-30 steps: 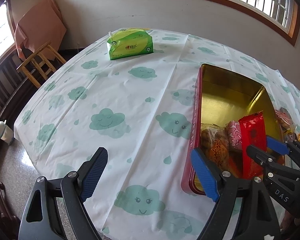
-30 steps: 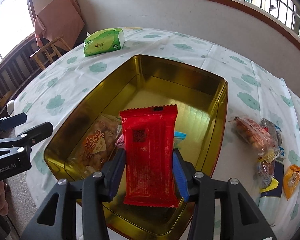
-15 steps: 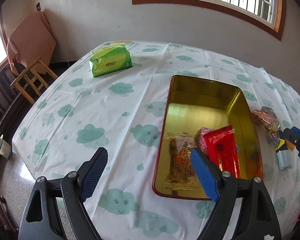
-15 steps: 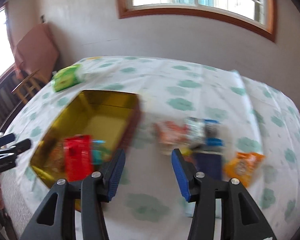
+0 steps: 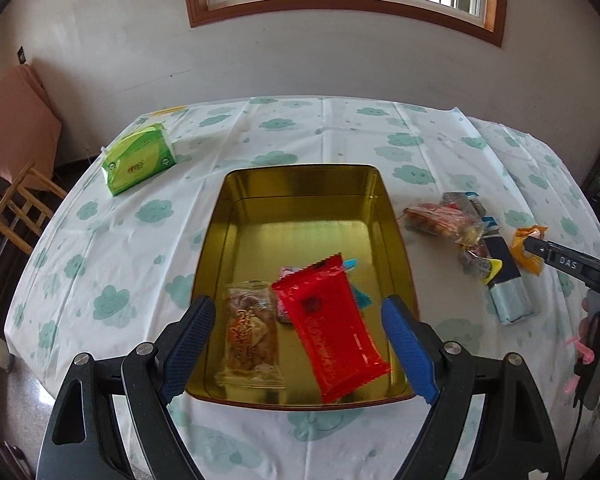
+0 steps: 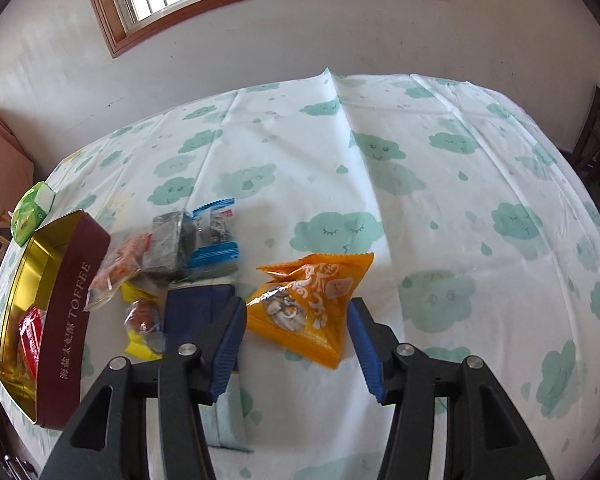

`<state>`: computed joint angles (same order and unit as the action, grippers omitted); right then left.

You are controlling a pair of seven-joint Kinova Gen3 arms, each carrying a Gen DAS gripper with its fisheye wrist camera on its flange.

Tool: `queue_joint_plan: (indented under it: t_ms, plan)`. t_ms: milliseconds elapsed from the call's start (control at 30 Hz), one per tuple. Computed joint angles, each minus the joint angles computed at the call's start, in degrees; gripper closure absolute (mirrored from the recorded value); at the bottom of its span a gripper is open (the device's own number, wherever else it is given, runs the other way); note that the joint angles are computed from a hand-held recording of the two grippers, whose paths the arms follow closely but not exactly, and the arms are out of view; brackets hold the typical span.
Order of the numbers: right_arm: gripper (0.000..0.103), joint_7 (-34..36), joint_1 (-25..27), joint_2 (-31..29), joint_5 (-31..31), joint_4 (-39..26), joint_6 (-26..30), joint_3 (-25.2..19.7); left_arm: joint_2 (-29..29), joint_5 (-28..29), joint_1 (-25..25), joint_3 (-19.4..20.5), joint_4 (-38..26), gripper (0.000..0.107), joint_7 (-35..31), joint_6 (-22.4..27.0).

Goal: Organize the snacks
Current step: 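Move the right tool toward the orange packet while the left tool returns to the pile, then grasp the orange packet with the right tool while the left tool moves to the navy-and-light-blue pack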

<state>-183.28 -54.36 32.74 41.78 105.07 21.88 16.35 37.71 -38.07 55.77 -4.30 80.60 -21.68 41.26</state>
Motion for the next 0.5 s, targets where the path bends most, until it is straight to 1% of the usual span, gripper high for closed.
queue_joint_plan:
  t_ms: [100,133,200,300,400,500]
  plan:
    - [0.049,0.9,1.0,1.5,-0.4,-0.9,-0.8,-0.2,1.5,1.9,-1.2,2.4,-3.2,0.025,-3.7,0.2]
    - [0.047,0.7,0.6,1.9,-0.2,-0.9,-1.2,0.5,2.0,2.5,-1.2,2.6,-4.1,0.025,-4.6,0.3]
    - [0.047,0.2,-1.0,2.6,0.9,-0.9,-2.3,2.6,3.5,3.7,-1.0,3.2,-6.8,0.025,-7.0,1.0]
    - [0.047,0.7,-2.2,3.5,1.5,-0.8,-3.7,4.5,6.0,5.7,-0.5,3.6,-11.0,0.025,-10.3,1.6]
    - [0.047,0.8,-4.9,4.7,2.8,0.2,-6.8,8.6,8.3,8.6,-0.7,4.6,-14.7,0.025,-13.9,2.0]
    - [0.047,1.8,-7.0,5.9,2.8,1.1,-10.1,12.6,10.7,11.0,0.0,4.5,-18.6,0.025,-16.7,3.0]
